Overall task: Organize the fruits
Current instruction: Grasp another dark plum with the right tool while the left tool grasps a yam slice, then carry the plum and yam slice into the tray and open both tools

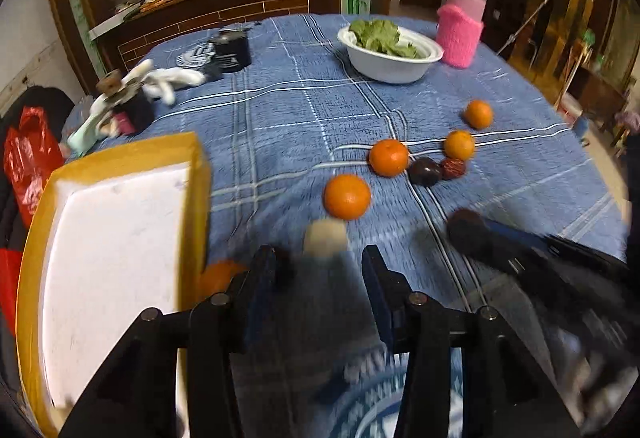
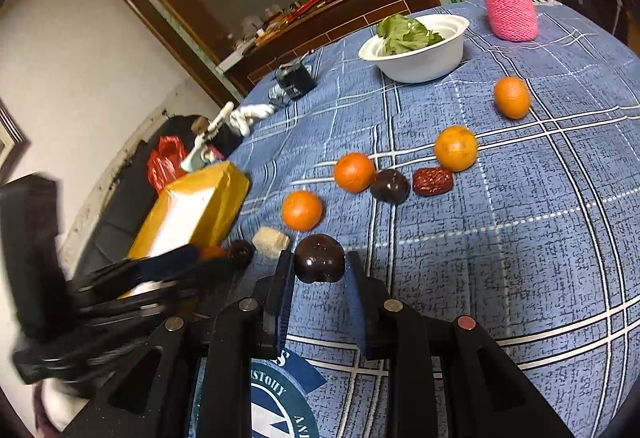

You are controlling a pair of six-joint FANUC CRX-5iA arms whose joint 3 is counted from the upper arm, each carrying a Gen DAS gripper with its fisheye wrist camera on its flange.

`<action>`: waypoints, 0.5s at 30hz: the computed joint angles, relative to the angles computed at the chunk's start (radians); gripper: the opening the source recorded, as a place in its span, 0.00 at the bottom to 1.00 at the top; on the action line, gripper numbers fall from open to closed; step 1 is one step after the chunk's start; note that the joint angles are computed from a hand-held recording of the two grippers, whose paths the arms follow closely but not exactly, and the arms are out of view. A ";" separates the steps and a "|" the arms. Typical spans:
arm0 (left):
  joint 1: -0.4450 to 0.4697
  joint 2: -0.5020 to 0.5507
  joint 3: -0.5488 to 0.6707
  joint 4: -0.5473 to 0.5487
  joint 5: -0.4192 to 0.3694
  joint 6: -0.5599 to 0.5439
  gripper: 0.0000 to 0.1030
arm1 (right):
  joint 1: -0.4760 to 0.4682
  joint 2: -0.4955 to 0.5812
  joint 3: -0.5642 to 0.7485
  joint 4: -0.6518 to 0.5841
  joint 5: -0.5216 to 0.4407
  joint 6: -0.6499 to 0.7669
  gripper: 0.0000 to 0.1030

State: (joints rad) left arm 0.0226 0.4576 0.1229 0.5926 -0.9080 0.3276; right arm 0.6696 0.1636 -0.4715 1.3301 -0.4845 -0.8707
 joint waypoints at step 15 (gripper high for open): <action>0.084 -0.047 -0.060 0.136 0.000 -0.001 0.28 | -0.008 0.014 0.022 0.030 0.024 0.041 0.28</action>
